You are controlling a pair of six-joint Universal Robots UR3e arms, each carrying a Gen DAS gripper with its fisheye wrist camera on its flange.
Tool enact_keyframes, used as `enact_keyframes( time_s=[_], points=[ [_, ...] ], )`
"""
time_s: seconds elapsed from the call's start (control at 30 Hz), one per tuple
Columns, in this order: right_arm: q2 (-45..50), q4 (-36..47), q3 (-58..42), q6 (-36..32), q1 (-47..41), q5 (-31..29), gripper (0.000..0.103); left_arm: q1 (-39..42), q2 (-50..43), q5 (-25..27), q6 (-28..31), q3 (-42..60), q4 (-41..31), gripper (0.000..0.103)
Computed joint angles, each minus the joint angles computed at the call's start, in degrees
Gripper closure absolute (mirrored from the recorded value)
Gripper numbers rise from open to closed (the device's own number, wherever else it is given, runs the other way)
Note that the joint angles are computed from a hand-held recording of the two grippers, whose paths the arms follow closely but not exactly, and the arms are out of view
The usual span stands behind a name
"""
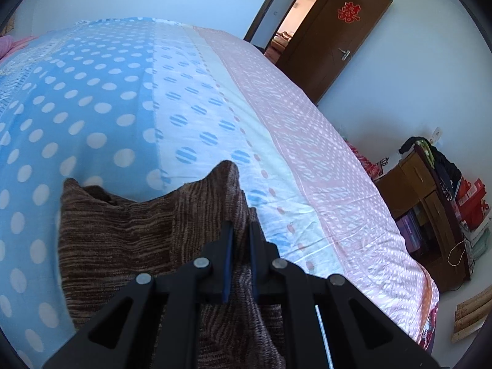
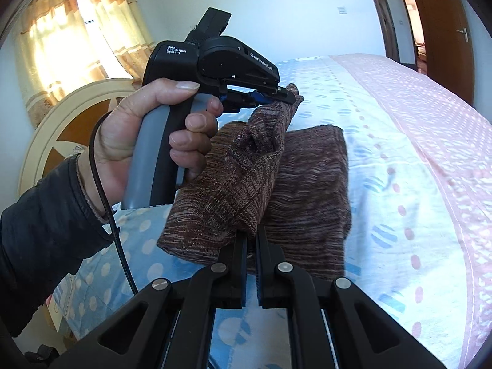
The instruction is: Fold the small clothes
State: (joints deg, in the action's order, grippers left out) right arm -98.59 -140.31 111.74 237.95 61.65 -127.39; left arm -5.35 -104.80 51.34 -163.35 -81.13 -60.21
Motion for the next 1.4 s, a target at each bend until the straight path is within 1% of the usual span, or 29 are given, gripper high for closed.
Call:
enact_keyframes(
  time_s=[0.17,0.27,0.37,0.4,0.43,0.5,0.57,0.6,0.63,0.67,0.7,0.73,0.77,0.83,0.87,0.9,0.93,0.97,1.0,1.03,1.1,1.17,1.23,1.27,1.33,1.37,1.4],
  points=[
    [-5.1,0.06,6.05,3.55,-1.43,1.35,0.099,-4.04,-3.22,1.98,-2.29,0.37,2.62,0.093],
    [-8.54,-1.35,10.62,4.87,-4.14,4.66,0.099,-6.35,-4.52,3.59,-3.28,-0.76,5.58,0.093],
    [-11.05,-1.52,13.51,5.49,-6.39,7.79,0.099,-8.15,-5.79,6.57,-4.03,-1.49,8.41,0.091],
    [-12.12,-2.02,14.66,5.34,-7.36,9.61,0.099,-7.8,-5.3,5.79,-3.14,-1.81,7.16,0.091],
    [-12.73,-1.94,15.21,5.72,-7.29,10.03,0.099,-7.21,-4.14,4.8,-2.17,-2.82,6.45,0.09],
    [-12.99,-0.37,14.86,7.77,-5.25,8.14,0.098,-4.96,0.9,2.8,1.2,-7.81,7.33,0.087],
    [-12.6,4.5,12.54,11.06,-2.82,4.81,0.095,-0.96,7.8,0.19,6.65,-14.21,7.41,0.085],
    [-11.78,9.62,9.9,13.72,-0.81,1.3,0.092,1.39,10.94,-1.18,9.58,-17.02,6.74,0.076],
    [-11.59,12.29,8.68,15.25,0.47,-1.16,0.078,4.31,14.9,-2.35,12.75,-20.67,6.06,0.058],
    [-12.36,12.74,8.42,15.05,0.56,-2.72,0.061,8.05,19.98,-2.84,16.02,-25.69,6.27,0.047],
    [-13.88,11.32,9.08,13.67,-0.29,-3.55,0.054,10.28,22.67,-2.87,17.38,-28.89,7.57,0.034],
    [-15.18,9.83,9.66,12.2,-1.61,-3.91,0.051,13.33,26.09,-3.7,19.87,-32.93,8.36,0.033],
    [-16.05,8.48,9.54,9.74,-3.85,-3.35,0.051,16.25,29.1,-4.06,22.83,-36.68,8.99,0.033],
    [-16.36,5.78,8.16,1.97,-10.31,-0.65,0.051,18.3,31.42,-0.63,24.66,-41.84,13.06,0.033],
    [-15.77,4.22,7.29,-2.27,-13.8,1.86,0.052,19.41,31.91,0.51,26.2,-43.67,12.77,0.033],
    [-15.14,1.77,6.54,-8.13,-19.24,7.35,0.053,19.75,31.41,1.11,26.76,-44.27,12.45,0.033],
    [-15.04,0.79,6.18,-12.45,-23.97,12.8,0.061,20.05,30.92,2.11,26.7,-44.76,11.9,0.033],
    [-13.52,0.28,5.29,-16.28,-28.31,17.48,0.072,20.87,30.82,2.1,26.65,-45.43,10.72,0.033],
    [-11.21,0.98,3.95,-19.01,-31.55,19.97,0.076,21.26,30.41,1.89,26.23,-45.78,9.87,0.032],
    [-8.5,3.96,1.77,-19.95,-33.37,20.96,0.081,21.77,30.13,1.7,25.54,-46.21,9.47,0.029],
    [-6.04,10.06,0.71,-20.97,-36.48,23.65,0.085,22.62,30.04,0.54,24.58,-47.01,9.82,0.028],
    [-6.67,10.01,2.46,-21.44,-34.99,19.89,0.085,23.67,30.7,-0.87,25.37,-47.5,8.85,0.027],
    [-5.44,17.04,-1.99,-19.0,-31.89,14.29,0.085,26.92,32.98,-4.08,28.65,-48.56,4.62,0.026],
    [-5.22,18.53,-3.73,-18.2,-30.25,11.89,0.084,28.96,34.21,-5.71,30.6,-48.81,1.4,0.025],
    [-2.16,21.54,-9.73,-17.23,-25.35,4.7,0.083,32.44,36.06,-7.81,31.27,-49.58,-1.91,0.018],
    [0.15,21.67,-12.88,-19.0,-23.73,3.08,0.083,35.41,38.2,-9.5,32.14,-50.9,-4.28,0.016],
    [2.44,20.32,-15.15,-22.14,-23.41,3.79,0.083,37.54,40.19,-10.34,32.05,-52.44,-4.76,0.013]
  ],
)
